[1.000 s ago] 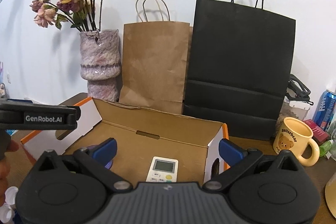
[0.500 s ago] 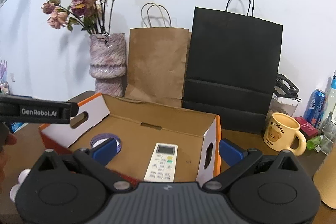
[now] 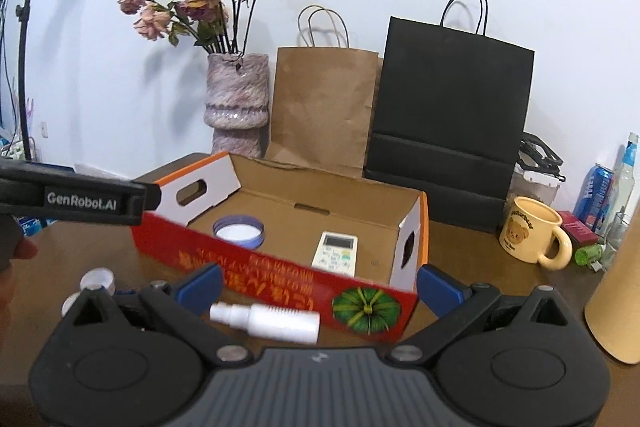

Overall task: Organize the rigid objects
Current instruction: 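Withdraw both grippers from the box back over the table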

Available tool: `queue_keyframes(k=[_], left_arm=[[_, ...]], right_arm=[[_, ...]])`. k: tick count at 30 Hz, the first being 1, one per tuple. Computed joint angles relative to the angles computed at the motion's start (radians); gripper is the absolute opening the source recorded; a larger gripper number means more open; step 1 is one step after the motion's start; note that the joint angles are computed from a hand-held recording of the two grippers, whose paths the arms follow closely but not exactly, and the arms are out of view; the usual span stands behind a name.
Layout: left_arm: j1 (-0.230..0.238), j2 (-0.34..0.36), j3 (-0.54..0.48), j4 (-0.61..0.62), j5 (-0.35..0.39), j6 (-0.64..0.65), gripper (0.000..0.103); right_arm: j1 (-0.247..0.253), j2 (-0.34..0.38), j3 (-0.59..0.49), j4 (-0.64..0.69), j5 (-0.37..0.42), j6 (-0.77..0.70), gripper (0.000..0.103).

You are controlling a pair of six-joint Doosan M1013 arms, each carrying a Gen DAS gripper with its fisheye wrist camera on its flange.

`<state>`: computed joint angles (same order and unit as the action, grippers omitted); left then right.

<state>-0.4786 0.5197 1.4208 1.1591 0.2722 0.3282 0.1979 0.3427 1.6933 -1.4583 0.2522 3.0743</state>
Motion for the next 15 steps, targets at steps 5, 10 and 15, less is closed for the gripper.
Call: queue_keyframes(k=[5, 10, 15], left_arm=[[-0.007, -0.037, 0.067, 0.082, -0.017, -0.073, 0.103], [-0.010, -0.068, 0.123, 0.151, -0.034, -0.131, 0.103], [-0.009, -0.089, 0.161, 0.114, -0.047, -0.099, 0.103]], right_arm=[[0.011, -0.031, 0.049, -0.042, 0.010, 0.054, 0.103], [0.021, -0.059, 0.091, -0.045, 0.022, 0.068, 0.103], [0.030, -0.082, 0.126, -0.044, 0.031, 0.074, 0.103]])
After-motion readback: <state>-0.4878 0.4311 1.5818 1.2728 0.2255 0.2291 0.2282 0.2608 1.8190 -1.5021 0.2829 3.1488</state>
